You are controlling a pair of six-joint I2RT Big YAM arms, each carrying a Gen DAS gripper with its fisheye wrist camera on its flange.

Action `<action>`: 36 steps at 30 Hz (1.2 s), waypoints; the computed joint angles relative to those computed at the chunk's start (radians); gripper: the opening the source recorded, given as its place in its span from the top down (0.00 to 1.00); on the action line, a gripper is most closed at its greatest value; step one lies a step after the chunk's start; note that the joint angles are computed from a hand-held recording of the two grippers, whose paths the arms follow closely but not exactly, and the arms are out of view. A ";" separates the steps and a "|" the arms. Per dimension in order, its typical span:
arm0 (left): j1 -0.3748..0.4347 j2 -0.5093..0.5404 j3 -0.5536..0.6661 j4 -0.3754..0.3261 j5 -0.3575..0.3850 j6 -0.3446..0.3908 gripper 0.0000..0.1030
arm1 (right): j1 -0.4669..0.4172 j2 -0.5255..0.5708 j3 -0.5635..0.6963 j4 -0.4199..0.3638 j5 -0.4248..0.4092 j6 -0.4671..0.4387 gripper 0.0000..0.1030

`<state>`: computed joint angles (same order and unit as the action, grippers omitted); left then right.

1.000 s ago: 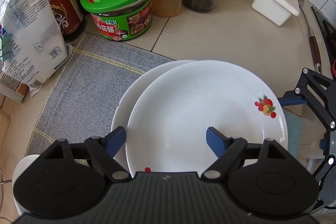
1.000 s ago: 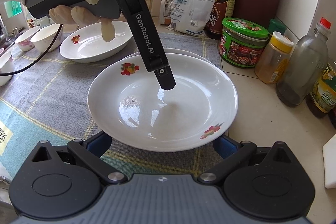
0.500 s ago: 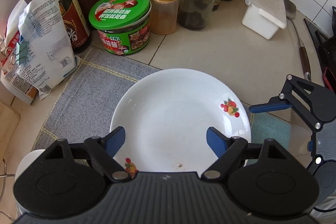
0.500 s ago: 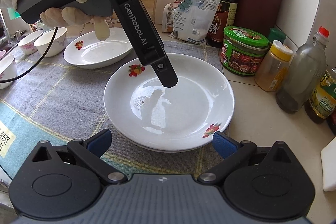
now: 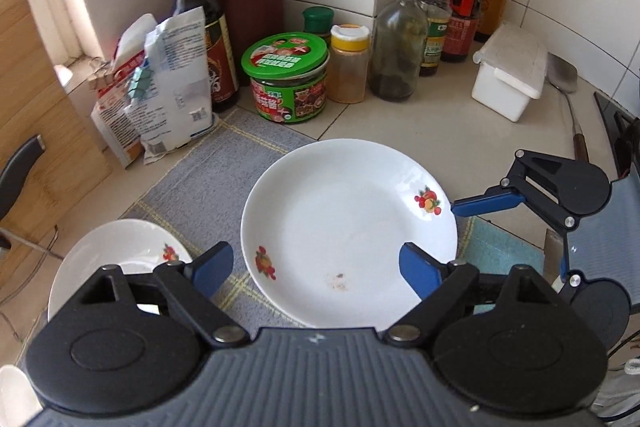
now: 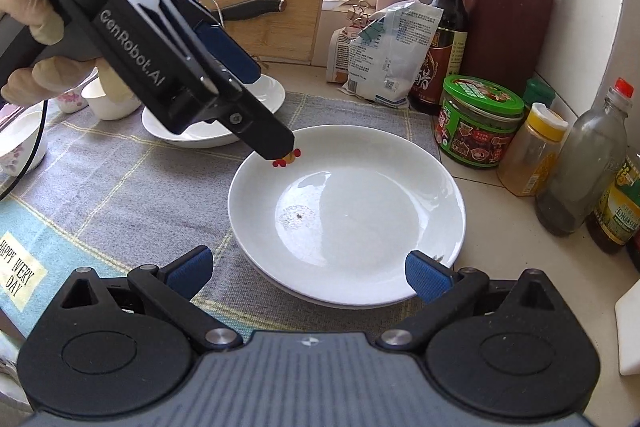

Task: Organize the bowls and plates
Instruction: 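Withdraw the left gripper while the right gripper moves to another fruit-decal plate, then grasp the rim of the fruit-decal plate with the right gripper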

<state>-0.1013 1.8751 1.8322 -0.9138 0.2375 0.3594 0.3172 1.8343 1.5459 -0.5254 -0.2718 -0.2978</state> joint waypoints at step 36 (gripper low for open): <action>0.169 -0.150 -0.486 0.495 -0.194 -0.228 0.07 | 0.162 0.223 0.392 -0.245 0.095 -0.005 0.00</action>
